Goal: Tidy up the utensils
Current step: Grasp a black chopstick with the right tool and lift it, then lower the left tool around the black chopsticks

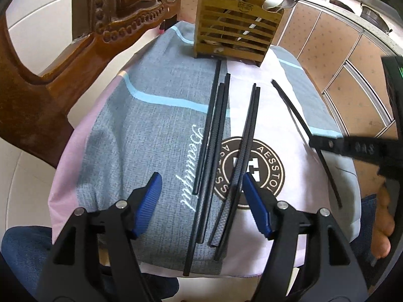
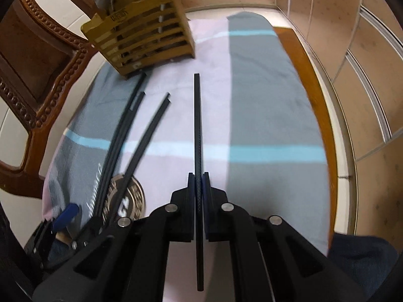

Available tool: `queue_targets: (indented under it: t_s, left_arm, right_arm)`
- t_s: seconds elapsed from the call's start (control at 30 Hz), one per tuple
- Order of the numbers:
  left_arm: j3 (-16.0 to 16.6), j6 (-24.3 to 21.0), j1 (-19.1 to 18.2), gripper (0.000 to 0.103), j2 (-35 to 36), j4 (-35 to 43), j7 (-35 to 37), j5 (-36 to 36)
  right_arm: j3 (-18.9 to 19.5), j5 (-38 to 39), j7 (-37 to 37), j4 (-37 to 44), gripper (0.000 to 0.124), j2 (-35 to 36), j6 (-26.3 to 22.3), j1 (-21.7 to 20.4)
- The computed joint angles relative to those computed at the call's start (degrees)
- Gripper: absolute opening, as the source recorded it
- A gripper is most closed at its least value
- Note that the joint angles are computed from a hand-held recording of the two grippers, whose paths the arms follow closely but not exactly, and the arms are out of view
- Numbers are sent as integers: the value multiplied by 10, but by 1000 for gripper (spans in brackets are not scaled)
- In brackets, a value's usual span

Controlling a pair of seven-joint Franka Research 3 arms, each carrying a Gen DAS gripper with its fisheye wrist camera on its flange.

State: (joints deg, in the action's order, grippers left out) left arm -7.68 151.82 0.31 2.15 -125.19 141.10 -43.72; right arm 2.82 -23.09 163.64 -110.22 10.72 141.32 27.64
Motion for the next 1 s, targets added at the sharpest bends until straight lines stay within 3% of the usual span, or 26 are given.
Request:
queue_targets:
  t_s: [0.23, 0.37, 0.5, 0.73, 0.77, 0.87, 1.0]
  left_arm:
    - [-2, -5, 0, 67, 8, 5, -10, 12]
    - [-5, -2, 2, 67, 13, 7, -16, 20]
    - [-8, 5, 2, 65, 14, 6, -13, 25]
    - [-11, -5, 5, 39, 17, 15, -1, 14]
    - [-11, -6, 5, 36, 18, 16, 0, 13]
    - [-12, -15, 6, 32, 20, 21, 3, 9]
    - [-13, -7, 5, 30, 22, 21, -5, 14]
  right_arm:
    - [7, 18, -20, -10, 7, -6, -9, 4]
    - [0, -13, 2, -7, 31, -6, 0, 5]
    - [-4, -37, -2, 19, 33, 11, -7, 6]
    - [-16, -50, -29, 75, 33, 57, -41, 14]
    - [-17, -45, -37, 79, 31, 63, -40, 13]
    - [-24, -45, -45, 82, 8, 68, -45, 18]
    - [-29, -37, -39, 52, 7, 51, -22, 14]
